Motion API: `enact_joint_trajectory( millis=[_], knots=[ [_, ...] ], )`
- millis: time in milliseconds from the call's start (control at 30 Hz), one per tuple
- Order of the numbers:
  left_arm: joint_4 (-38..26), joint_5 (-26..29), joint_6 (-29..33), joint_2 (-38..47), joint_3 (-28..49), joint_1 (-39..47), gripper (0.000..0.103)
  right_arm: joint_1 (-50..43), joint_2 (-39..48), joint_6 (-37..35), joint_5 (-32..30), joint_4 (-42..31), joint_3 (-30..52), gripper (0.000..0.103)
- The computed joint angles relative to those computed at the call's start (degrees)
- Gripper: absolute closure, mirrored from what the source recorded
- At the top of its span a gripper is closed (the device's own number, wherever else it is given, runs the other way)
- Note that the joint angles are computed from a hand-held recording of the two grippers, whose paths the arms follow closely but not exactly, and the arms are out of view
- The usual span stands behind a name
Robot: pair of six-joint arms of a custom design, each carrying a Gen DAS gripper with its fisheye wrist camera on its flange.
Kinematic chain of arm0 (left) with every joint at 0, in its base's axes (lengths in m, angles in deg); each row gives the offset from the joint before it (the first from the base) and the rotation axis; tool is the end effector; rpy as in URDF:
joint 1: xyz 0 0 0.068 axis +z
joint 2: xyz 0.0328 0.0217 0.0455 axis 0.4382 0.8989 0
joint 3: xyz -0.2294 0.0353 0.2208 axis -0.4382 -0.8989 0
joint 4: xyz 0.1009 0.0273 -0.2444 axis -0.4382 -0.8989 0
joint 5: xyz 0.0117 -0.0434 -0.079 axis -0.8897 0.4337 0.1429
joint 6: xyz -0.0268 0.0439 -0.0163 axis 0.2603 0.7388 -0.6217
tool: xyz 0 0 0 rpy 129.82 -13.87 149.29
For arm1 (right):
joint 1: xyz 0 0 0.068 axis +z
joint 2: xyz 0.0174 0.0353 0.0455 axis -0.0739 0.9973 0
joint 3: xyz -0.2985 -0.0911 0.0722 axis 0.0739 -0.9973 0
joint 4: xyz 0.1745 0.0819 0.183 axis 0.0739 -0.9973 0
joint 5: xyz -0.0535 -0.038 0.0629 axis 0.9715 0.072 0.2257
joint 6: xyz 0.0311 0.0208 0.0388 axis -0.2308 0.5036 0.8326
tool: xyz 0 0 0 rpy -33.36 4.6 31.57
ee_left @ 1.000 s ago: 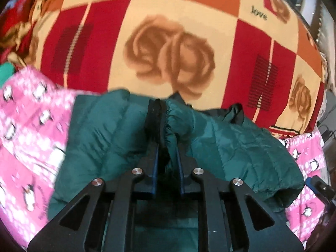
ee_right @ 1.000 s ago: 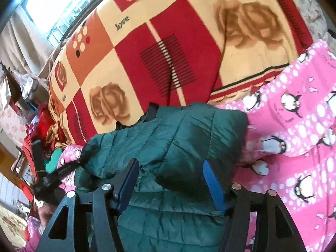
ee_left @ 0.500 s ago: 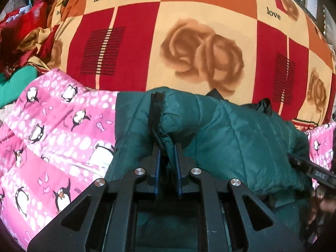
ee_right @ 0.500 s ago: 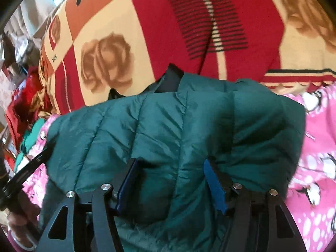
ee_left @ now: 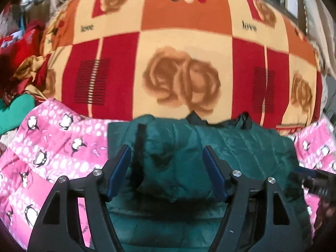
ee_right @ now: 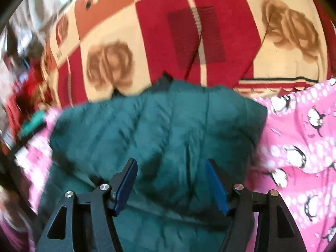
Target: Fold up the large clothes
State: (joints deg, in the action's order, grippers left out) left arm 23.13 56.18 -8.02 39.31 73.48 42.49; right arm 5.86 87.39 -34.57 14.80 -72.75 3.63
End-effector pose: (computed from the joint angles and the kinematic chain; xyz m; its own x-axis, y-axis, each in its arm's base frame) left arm 0.2631 0.0746 0.1951 -0.6252 -0.1981 -0.7549 -0.2264 0.9717 -0.0675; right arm 0.3370 0.0702 0.1749 -0.7776 -0.1757 -0.6037 -0.3645 0.9084 0.2050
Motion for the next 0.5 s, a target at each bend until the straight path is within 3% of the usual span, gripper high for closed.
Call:
enact_joint_trajectory(
  millis=[167,300,500],
  knots=[
    [1.6,-9.2,0.4,10.7,2.3,-5.6,0.032,3.1,4.8,-3.9,7.1,6.0,-1.8,0.038],
    [6.2,-9.1,0.5,13.7,0.8,-5.4,0.032,2.5,5.2,-4.5,6.5,2.8,0.4,0.038],
    [2.8,-7.1,-0.8,15.0,4.3,-3.6,0.032,0.9,1.6,0.9,1.2,3.7,1.9,0.038]
  ],
)
